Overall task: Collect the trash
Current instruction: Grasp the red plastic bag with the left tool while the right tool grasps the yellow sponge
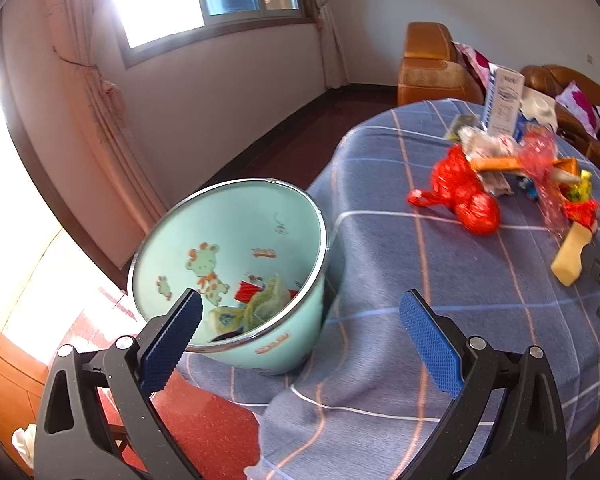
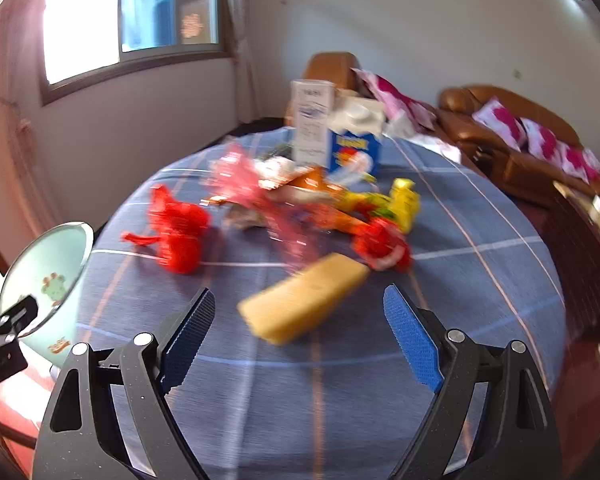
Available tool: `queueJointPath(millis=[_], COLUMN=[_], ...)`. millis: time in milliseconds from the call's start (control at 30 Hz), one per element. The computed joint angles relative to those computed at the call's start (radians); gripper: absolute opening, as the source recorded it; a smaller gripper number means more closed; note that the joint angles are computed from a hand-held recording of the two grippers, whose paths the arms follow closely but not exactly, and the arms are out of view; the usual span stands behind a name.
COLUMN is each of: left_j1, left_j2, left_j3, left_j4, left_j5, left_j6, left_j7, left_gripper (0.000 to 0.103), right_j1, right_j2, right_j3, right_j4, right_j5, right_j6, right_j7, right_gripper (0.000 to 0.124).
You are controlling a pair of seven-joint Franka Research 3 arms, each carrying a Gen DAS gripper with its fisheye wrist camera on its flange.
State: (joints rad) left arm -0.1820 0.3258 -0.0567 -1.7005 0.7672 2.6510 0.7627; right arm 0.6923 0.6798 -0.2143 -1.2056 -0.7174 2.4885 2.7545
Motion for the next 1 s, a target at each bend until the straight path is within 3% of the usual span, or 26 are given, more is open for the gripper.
queueJointPath(millis=[267,467,600,867,1000], left_j1=[-0.015,-0.020,-0.021,-0.022,-0.027], left_j2=[0.028,0.038,0.046,0.092,0.125], left_j3=[-0.013,-0.008,-0.006,-0.021,-0.027], left_j4=[0.016,0.033,0.046,0.108,0.158], left_j5=[-0.028,-0.042,-0.045,-0.109,-0.147], left_j6=[0.000,-0.014,-0.022,-0.023,-0.027], left_j7=[0.058,0.063,0.069,0.134,0.168], left_gripper=[0.097,0.097,0.097,0.097,0.097], right_j1=[-0.043,-0.101,-0.132,-0.131,-0.072], right_j2=[-0.056,0.067,0.158,0.077,-0.024], right_j3=[0.025,0.087,0.121,0.102,0.016], right_j4=[-0.091,0.114,0.255,0.109,-0.042], right_j5=[0.040,0.205,0.351,0.458,0.363], right_j6=[0.015,-0.019,-0.083,0.038,0.122], right_j7=[0.054,-0.091,-0.215,-0.290,-0.232], right_gripper=[0.079,0.079,0.055,0.036,0.034])
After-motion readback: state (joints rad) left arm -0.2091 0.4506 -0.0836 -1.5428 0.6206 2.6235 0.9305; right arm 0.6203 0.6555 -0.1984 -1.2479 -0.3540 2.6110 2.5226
